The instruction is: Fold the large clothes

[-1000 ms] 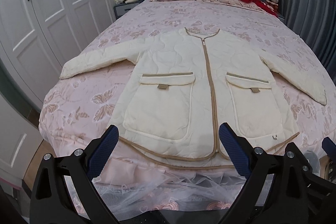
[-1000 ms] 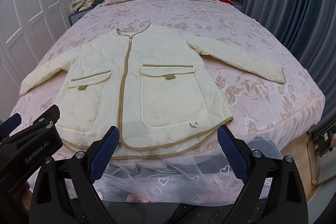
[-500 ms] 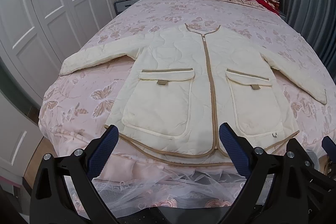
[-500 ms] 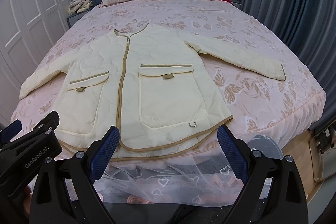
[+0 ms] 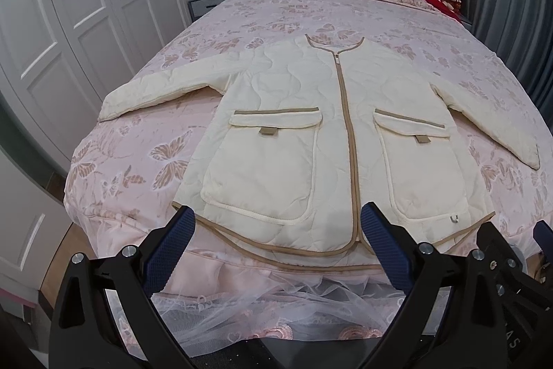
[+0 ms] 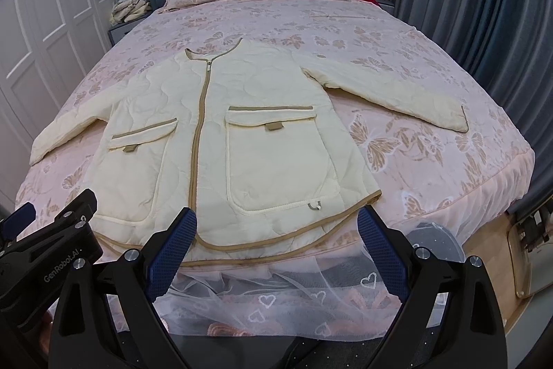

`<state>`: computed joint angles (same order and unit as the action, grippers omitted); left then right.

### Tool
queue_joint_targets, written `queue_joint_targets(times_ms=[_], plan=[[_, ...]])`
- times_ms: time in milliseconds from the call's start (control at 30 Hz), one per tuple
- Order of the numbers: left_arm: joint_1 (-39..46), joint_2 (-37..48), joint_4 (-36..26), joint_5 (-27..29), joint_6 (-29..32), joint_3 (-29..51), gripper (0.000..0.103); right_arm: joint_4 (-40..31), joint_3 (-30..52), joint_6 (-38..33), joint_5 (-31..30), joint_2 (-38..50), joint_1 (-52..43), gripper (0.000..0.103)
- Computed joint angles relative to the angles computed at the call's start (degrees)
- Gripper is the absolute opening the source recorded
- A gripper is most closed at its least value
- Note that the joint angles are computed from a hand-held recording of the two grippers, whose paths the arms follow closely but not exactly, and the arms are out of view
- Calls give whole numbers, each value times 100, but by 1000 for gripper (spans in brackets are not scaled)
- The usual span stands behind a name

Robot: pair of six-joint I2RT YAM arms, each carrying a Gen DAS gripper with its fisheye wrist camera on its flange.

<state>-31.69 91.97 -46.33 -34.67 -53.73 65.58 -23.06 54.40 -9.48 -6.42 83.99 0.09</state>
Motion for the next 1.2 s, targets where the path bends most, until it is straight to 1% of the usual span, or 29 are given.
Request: queue_joint_targets(times_ms=[1200], plan=[[35, 13, -28, 38, -60, -74, 94, -44, 87, -52, -20, 107, -39, 92]])
